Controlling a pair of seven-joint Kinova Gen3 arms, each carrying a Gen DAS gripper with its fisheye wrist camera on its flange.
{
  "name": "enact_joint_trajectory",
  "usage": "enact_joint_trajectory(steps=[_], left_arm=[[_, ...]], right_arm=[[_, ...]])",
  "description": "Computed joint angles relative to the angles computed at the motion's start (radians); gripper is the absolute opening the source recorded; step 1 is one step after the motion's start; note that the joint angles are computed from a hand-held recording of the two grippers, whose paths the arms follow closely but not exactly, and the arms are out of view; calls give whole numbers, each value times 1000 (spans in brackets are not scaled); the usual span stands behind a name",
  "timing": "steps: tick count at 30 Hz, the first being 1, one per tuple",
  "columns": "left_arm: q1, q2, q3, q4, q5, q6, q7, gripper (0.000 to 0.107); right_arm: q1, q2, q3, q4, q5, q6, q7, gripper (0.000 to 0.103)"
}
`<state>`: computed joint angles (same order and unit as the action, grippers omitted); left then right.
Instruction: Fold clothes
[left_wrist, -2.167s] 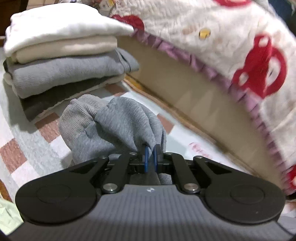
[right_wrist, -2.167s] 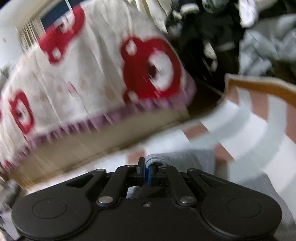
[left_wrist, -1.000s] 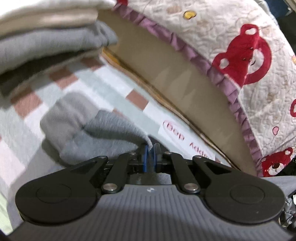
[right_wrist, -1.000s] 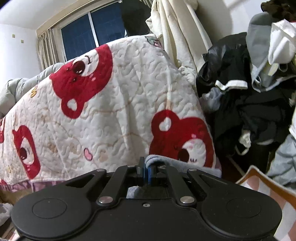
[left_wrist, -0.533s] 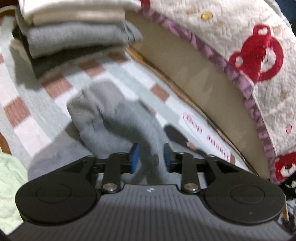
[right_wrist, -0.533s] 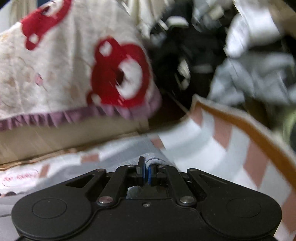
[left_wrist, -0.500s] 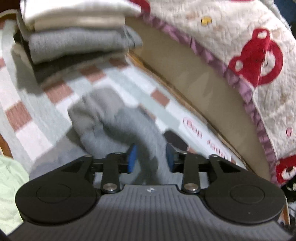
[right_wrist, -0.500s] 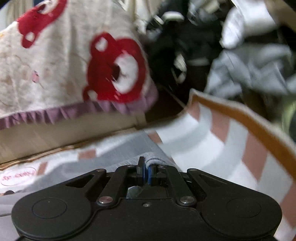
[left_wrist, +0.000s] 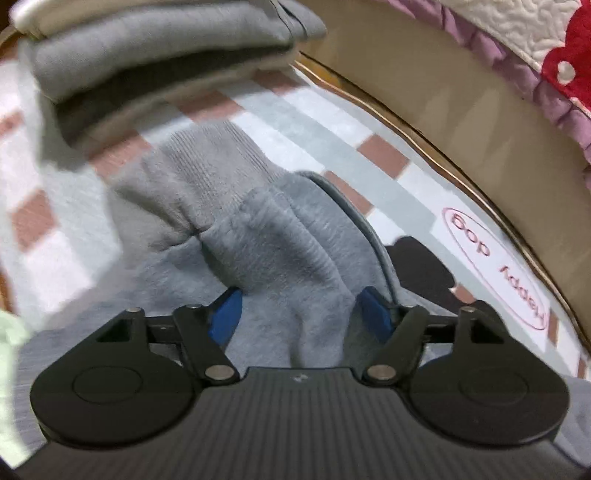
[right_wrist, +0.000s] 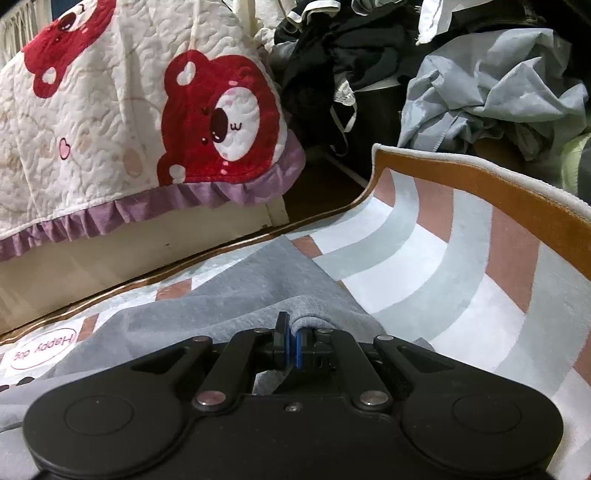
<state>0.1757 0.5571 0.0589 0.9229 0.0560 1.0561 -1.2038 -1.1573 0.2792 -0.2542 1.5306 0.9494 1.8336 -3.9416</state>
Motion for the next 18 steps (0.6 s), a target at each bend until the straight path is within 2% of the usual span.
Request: enact_joint_trajectory(steps=[1, 2, 4, 6, 10, 14, 18], left_arm=[[-9, 1, 15, 20, 4, -32, -40, 1], [1, -15, 12, 51, -9, -72, -70, 1], [47, -66, -41, 115, -12, -154, -137, 1], [37, -132, -56, 184, 50, -235, -164, 1], [-115, -255, 45, 313, 177, -397, -201, 1], [-133, -296, 18, 339, 155, -442, -173, 1], [-193, -305, 36, 368, 240, -492, -195, 1]], right_arm=[[-2, -4, 0, 12, 10, -7, -9, 4], [-1, -7, 0, 23, 22, -15, -12, 4], [6, -12, -1, 39, 48, -31, -6, 4], [13, -24, 1, 46, 89, -43, -8, 4], [6, -57, -6, 24, 233, -9, 4, 4], [-37, -77, 14, -49, 395, 41, 95, 4], [-50, -65, -16, -158, 548, 67, 258, 4]])
